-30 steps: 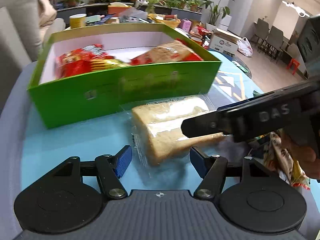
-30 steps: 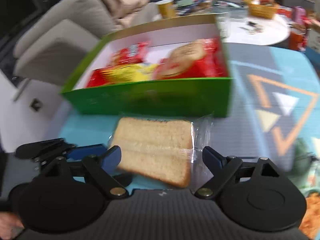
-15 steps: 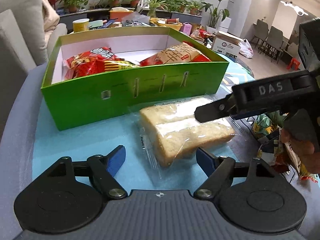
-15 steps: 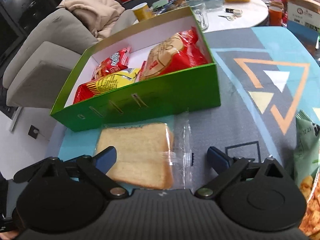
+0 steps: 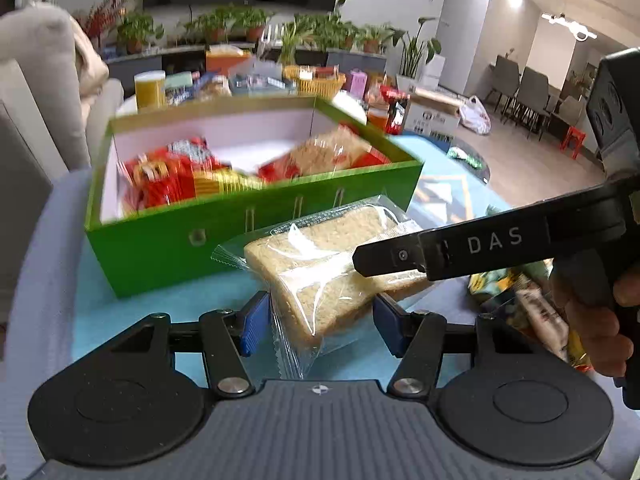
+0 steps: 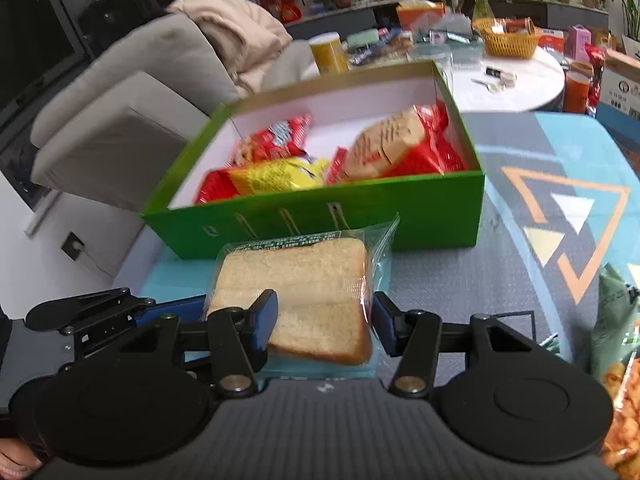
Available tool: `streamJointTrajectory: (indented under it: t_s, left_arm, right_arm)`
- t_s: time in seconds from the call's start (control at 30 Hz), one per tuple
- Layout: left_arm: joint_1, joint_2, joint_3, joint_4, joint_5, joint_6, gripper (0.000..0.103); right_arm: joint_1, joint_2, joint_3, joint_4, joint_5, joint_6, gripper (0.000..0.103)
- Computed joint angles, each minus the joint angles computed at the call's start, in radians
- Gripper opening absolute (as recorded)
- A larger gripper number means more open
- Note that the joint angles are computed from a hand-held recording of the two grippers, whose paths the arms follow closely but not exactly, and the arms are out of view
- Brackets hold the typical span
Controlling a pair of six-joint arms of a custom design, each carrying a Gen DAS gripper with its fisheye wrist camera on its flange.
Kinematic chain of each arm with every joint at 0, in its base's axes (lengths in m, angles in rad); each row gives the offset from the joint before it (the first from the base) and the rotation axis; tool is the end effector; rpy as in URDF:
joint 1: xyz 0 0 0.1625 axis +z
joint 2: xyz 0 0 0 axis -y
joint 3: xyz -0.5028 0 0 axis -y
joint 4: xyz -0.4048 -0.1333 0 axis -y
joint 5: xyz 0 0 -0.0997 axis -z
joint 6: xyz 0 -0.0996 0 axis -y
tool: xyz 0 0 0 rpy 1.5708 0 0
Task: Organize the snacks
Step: 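Carry the bread loaf over the green box and open the right gripper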
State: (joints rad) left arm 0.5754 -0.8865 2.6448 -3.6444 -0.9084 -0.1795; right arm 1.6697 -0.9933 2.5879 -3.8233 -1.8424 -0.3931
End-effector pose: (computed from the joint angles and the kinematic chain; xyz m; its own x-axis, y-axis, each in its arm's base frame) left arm -0.1974 -0.3600 0.1106 -0.7220 0.4564 -0.5199 0.6796 0.6086 -0.4095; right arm 0.1458 -0.3899 0.1641 -0.8705 -0.2387 0.4303 -0.4456 0.7534 -0.4835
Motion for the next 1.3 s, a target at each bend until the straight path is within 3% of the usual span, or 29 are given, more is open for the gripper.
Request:
streamJointTrajectory:
  t_s: [0.23, 0.5, 0.9, 1.3]
  left_arm:
    - [-0.088, -0.040, 0.001, -0.032, 0.088, 0.042, 0.054]
    - [-0.120, -0.074, -0.069, -0.061, 0.167, 0.153, 0.054]
    - [-0.053, -0.001, -0.234, -0.127, 0.176, 0.392, 0.054]
    - [0.053, 0.064, -0.329, -0.091, 0.124, 0.442, 0.054]
  right_arm:
    - [0.040, -0.058, 0.007, -0.035, 0.051, 0.014, 0.055]
    - [0.044, -0.116, -0.039, -0.010, 0.162, 0.040, 0.055]
    - [0.030, -0.111, -0.146, 0.008, 0.191, -0.016, 0.055]
    - [-0.001, -0.033, -0.213, -0.017, 0.137, -0.052, 0.055]
